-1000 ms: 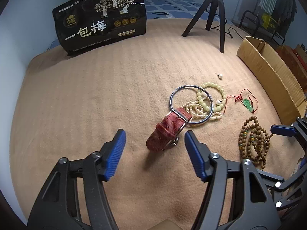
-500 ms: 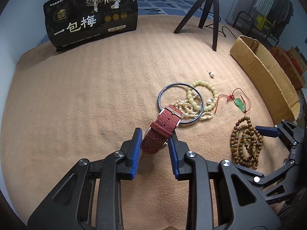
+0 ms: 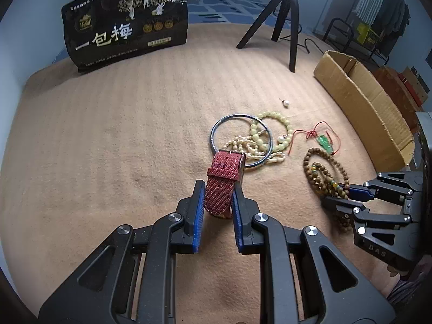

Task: Organize jewelry
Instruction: 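Close left tool on the red watch strap while right tool grips the brown beads, then carry watch and beads into the cardboard box and open both tools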

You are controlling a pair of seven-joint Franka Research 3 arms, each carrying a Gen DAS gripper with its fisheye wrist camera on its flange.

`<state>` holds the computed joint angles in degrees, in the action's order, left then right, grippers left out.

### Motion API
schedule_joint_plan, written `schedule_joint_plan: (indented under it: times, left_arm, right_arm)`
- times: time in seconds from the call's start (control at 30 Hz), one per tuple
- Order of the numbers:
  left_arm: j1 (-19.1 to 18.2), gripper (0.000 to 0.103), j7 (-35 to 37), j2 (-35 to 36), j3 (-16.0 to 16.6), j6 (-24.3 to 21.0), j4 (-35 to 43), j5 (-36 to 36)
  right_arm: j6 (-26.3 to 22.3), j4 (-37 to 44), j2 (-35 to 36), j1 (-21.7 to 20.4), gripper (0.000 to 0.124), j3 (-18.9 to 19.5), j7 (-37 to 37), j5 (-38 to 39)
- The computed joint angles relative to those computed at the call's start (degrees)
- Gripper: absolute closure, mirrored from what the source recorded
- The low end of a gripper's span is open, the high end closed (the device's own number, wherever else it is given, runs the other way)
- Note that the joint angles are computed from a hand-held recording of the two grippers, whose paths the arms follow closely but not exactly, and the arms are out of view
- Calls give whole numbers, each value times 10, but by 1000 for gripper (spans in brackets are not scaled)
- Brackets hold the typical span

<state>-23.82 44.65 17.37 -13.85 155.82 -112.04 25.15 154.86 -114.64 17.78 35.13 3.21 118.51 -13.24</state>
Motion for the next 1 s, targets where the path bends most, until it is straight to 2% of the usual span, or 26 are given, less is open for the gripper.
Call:
schedule_joint_plan:
  times: [0.33,0.5,0.73,1.0]
  left_arm:
    - [-11,85,-29,-31,-1,10,-14,23]
    - [-17,85,-51,-45,-4,25,-15,34]
    - [-25,85,-62,-49,-14,42,0,35]
    - [-49,85,-62,-22,-19,44,50,38]
  right_arm:
    - [62,-46,-49,4,109,-15,58,-57]
    - [80,-82,-98,12,110,-18,140,-144]
    - [96,-114,-169,-29,110,13,229,-242]
    - [97,-153,-238,-109,110,51,320,-332]
